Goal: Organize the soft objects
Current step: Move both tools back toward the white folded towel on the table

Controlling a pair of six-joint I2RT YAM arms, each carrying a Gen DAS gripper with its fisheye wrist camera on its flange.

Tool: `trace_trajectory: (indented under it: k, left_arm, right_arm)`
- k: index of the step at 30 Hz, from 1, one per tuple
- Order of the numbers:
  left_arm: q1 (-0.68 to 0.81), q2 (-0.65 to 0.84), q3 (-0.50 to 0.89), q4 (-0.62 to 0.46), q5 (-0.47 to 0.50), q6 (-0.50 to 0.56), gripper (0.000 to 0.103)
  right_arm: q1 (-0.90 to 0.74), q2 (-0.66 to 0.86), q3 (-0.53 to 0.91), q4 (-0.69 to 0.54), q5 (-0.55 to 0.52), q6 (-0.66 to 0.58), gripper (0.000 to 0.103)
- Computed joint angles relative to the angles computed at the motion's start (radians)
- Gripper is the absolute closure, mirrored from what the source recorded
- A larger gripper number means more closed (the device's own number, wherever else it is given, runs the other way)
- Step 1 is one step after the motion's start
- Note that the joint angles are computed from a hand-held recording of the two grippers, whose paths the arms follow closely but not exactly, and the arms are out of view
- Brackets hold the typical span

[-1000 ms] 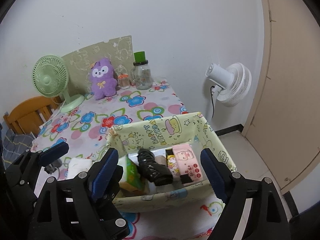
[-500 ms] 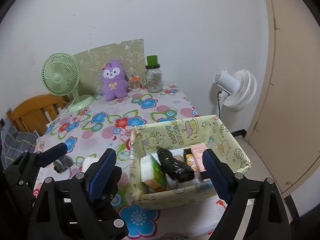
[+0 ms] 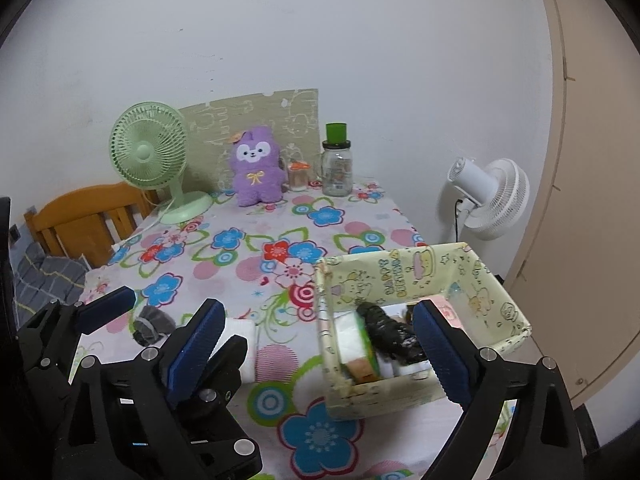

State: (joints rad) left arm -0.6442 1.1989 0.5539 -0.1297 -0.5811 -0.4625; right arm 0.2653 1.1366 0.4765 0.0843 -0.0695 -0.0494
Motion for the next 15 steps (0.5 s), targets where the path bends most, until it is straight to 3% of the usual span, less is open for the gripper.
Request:
trace_trajectory:
  k: [15]
  left_arm:
    - [0.067, -0.164, -0.105, -0.045, 0.009, 0.031, 0.0]
  right_arm:
    - [0.175, 0.008, -0.028, 0.046, 0.125, 0.073, 0.0]
